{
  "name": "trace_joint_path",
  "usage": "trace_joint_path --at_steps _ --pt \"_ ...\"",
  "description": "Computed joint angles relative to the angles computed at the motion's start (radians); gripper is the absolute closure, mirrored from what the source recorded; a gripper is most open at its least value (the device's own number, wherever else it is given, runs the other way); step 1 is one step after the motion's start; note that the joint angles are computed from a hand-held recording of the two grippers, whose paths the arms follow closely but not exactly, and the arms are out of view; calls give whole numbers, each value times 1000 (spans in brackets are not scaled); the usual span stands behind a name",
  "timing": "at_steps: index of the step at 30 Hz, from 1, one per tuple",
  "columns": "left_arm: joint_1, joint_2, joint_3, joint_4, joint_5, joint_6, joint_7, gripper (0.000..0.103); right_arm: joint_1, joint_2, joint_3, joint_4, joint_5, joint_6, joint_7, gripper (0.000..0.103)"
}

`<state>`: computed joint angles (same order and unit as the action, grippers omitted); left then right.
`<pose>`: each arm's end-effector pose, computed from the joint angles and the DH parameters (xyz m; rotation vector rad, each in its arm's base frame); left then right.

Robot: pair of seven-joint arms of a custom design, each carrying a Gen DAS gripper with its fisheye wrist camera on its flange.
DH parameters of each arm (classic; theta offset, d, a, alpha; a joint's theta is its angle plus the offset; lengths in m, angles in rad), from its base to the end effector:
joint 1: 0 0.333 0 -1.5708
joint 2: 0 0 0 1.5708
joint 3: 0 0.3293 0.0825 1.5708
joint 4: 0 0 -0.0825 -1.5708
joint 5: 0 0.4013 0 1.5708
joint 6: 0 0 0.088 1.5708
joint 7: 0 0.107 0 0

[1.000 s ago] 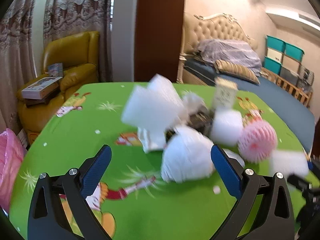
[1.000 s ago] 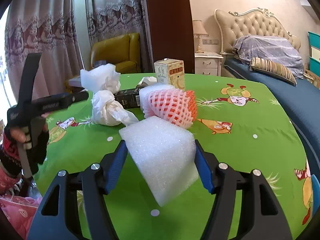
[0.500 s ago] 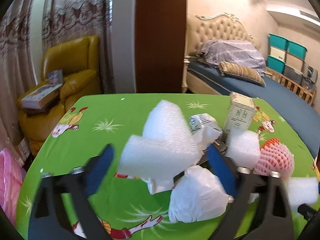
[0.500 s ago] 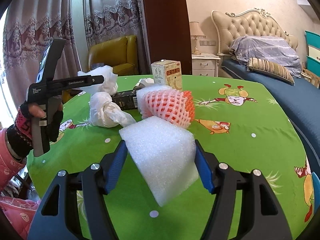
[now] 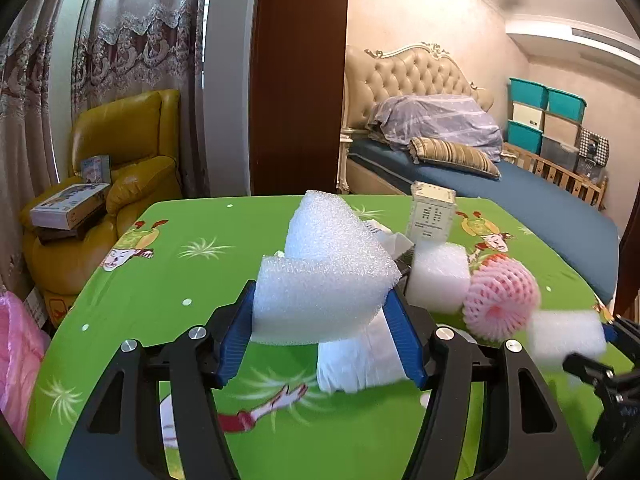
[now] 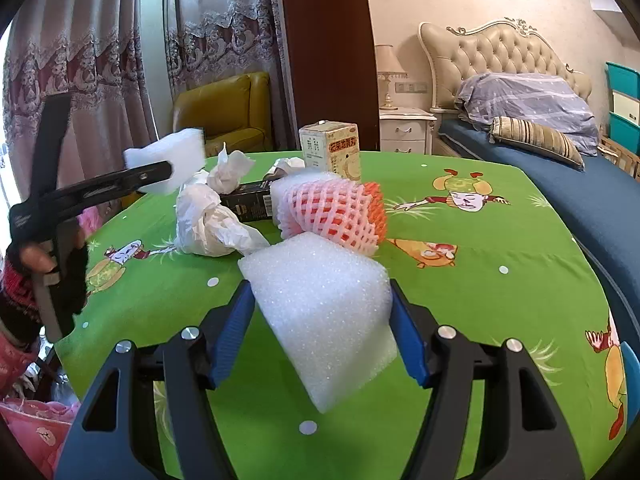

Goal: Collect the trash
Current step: 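Grasp the white foam block with the right tool while the left tool grasps another foam block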

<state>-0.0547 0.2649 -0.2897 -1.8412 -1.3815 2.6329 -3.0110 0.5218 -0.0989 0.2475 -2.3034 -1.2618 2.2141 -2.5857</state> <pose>0.6449 -0.1905 0.4349 -0.8145 2.3505 -1.4201 0.3977 0.3433 0.4091 -1.1578 2.0216 -1.0158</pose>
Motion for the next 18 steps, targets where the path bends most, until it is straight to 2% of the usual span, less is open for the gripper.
trace_joint_path --at_steps 6,18 --pt "24 -70 26 -84 -63 -56 76 44 2 5 3 10 -16 1 34 39" --pt "17 -163 95 -197 -147 -124 191 44 42 94 -7 137 -55 -57 5 39"
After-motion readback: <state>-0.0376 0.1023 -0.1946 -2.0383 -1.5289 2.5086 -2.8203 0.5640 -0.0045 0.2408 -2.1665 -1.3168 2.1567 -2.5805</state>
